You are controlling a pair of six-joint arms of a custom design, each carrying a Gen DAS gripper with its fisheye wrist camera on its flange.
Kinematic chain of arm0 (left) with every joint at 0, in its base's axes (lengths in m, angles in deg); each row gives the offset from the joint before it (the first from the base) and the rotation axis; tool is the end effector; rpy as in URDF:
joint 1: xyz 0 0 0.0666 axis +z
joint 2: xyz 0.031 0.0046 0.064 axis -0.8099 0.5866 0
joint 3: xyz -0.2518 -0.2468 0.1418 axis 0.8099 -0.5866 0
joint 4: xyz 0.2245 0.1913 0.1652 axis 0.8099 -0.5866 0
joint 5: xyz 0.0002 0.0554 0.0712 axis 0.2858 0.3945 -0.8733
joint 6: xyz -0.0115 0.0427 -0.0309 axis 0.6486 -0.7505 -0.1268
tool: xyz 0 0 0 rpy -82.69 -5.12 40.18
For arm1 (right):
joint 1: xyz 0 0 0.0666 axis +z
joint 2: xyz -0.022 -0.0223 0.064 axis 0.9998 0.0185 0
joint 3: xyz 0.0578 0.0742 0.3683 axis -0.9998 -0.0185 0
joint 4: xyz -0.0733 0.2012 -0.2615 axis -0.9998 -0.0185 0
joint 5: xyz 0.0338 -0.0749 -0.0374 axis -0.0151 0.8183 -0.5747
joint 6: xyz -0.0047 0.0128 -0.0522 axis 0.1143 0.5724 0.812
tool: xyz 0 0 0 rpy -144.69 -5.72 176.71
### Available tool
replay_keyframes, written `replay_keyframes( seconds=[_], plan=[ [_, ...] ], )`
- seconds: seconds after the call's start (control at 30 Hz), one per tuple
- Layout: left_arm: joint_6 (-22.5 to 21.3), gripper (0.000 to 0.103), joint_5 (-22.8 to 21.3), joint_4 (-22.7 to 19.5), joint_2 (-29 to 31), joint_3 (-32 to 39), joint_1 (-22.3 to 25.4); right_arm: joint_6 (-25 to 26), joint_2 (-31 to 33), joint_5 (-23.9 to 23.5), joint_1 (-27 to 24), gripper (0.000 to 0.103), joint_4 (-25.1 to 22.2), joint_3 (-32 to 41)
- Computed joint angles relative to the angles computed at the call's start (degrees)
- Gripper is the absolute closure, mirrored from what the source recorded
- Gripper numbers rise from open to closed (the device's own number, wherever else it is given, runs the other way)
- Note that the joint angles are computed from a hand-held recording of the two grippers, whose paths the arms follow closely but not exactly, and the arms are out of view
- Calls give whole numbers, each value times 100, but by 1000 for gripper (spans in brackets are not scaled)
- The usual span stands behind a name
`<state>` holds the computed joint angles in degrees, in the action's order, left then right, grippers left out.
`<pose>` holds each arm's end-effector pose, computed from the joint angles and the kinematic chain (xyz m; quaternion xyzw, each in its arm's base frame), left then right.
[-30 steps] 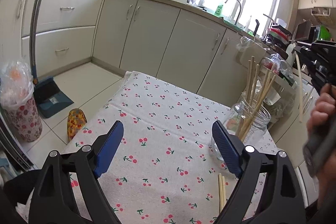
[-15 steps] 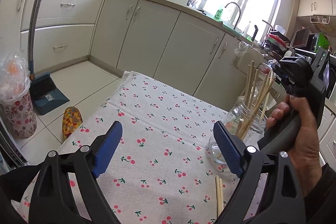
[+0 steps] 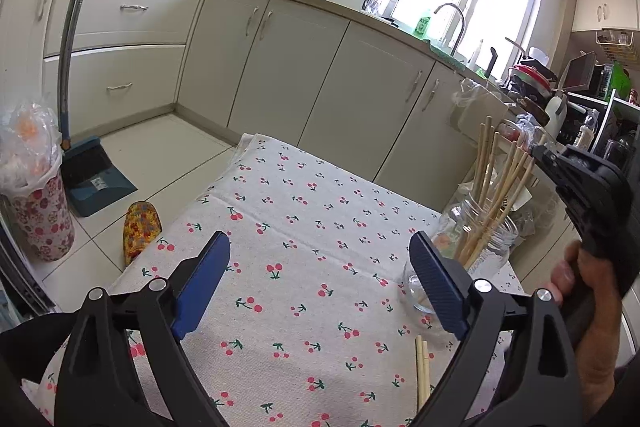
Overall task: Organize utensils
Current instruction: 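Lower the right tool's stick into the jar, then open the right tool and withdraw both tools from the jar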
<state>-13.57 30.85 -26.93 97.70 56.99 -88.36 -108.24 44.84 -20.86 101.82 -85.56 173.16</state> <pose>0.5192 -0.3245 0.3322 -0.2987 0.7965 -0.0348 0.5246 0.6480 0.1564 0.4235 -0.0369 0.7753 0.2579 0.5754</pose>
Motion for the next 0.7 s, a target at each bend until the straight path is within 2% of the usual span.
replay_keyframes(
  seconds=[0.07, 0.1, 0.13, 0.17, 0.23, 0.33, 0.43, 0.53, 0.7],
  plan=[
    [-12, 15, -24, -99, 24, 63, -9, 318, -128, -117, 14, 95, -174, -169],
    [-50, 14, -39, -177, 49, 128, -21, 483, -192, -208, 19, 91, -333, -233],
    [-86, 13, -17, -398, 107, 285, -32, 621, -228, -336, 15, 79, -542, -245],
    [-84, 13, 33, -647, 156, 441, -37, 717, -269, -392, 7, 73, -684, -278],
    [-12, 13, 113, -1145, 244, 746, -46, 810, -523, -477, -46, 73, -752, -613],
    [96, 10, 243, -2122, 412, 1372, -87, 901, -903, -555, -143, 73, -868, -1054],
    [157, 10, 131, -2793, 508, 1791, -189, 923, -1314, -635, -279, 68, -1087, -1504],
    [128, 9, 17, -3292, 527, 2104, -338, 957, -1764, -671, -408, 62, -1305, -2028],
    [168, 8, -213, -3947, 523, 2465, -636, 1073, -2343, -806, -570, 59, -1673, -2706]
  ],
)
